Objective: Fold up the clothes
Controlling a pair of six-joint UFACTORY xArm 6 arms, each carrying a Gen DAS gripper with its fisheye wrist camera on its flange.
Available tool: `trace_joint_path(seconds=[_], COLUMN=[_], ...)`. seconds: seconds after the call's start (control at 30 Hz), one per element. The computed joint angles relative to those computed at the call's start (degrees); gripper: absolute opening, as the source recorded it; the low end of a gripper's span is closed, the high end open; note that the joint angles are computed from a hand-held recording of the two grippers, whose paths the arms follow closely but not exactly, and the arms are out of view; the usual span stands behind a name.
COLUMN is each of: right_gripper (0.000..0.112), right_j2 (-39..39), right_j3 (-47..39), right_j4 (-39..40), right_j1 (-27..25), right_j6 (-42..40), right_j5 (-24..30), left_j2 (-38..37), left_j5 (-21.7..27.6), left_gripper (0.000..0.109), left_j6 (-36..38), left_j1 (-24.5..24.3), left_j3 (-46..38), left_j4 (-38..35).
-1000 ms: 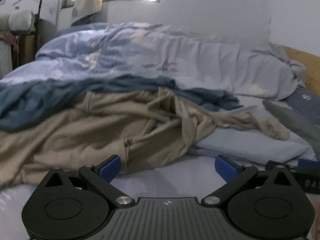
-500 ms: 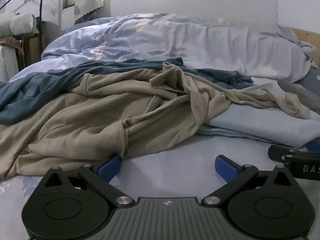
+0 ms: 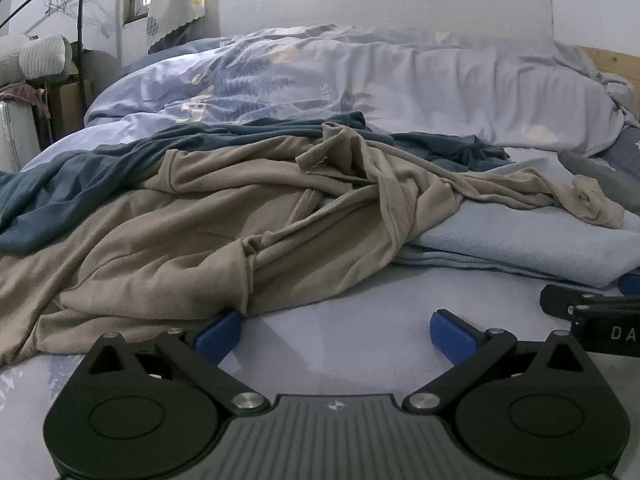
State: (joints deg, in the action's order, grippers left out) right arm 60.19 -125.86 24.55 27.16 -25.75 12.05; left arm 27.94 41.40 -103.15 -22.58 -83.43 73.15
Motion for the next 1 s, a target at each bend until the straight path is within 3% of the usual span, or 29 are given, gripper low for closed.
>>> trace_joint_path(seconds=[1.0], right_gripper=[0.103], right_j2=[0.51], right_j3=[-0.71], right_j4=[0.11], right_j1=[-0.10], right_j6=[-0.19], right_j5=[0.11], left_j2=[-0.13], left_j5=[-0.32], left_gripper=[0.103], left_j6=[-1.16], left_j1=[0.07], left_j3=[0.36], left_j4=[1.00])
